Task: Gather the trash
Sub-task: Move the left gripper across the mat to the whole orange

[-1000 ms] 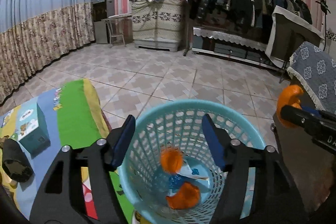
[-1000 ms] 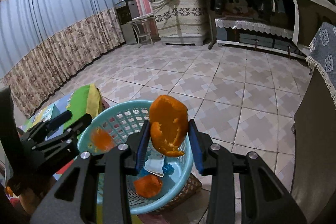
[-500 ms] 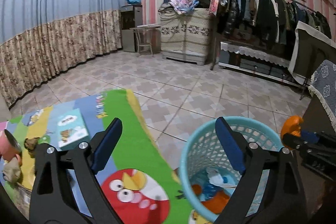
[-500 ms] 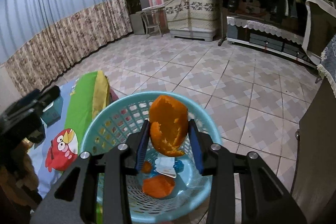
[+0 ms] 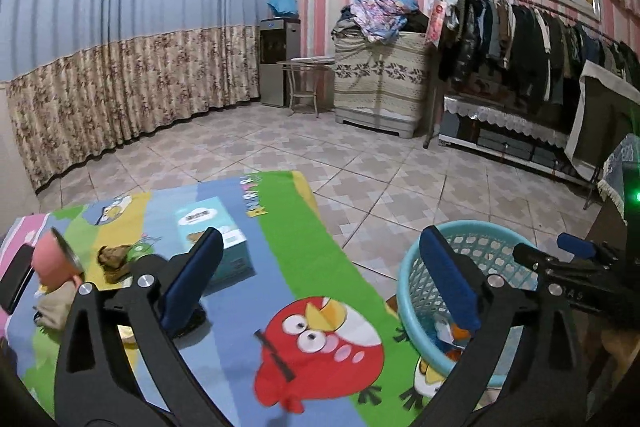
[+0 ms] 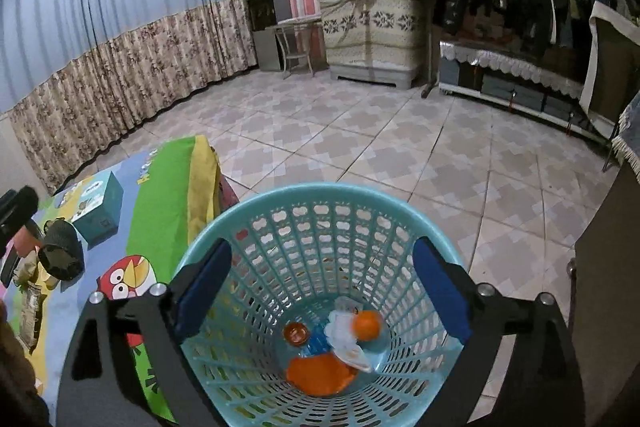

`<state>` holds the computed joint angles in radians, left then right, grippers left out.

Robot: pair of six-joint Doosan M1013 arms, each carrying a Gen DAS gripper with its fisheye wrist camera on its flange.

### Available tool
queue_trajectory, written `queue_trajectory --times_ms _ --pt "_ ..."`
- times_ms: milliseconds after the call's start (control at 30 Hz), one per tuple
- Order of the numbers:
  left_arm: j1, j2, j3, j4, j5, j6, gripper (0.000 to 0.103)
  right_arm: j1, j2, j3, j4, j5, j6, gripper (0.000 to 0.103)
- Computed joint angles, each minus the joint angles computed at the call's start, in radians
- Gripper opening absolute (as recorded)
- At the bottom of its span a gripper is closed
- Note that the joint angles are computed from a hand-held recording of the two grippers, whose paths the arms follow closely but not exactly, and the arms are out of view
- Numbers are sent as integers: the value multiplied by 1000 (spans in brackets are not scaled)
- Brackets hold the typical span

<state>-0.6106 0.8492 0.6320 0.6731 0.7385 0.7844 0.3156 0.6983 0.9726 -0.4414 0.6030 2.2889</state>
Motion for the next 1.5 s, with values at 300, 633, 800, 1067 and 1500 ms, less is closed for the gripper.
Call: queue_trajectory --times_ms 300,633,800,1067,1500 --pt "8 -121 203 124 -26 -156 97 48 -27 38 -62 -44 18 95" --pt "26 -245 422 234 -4 -312 97 116 -47 68 -60 -92 -31 95" --pt "33 -296 522 261 7 -353 97 146 -59 97 -79 -111 -21 95" --pt "46 -348 636 237 -8 -389 97 178 -70 134 -98 -111 -22 95" --pt "60 -390 736 217 -23 -445 97 210 -75 162 -158 -105 21 95"
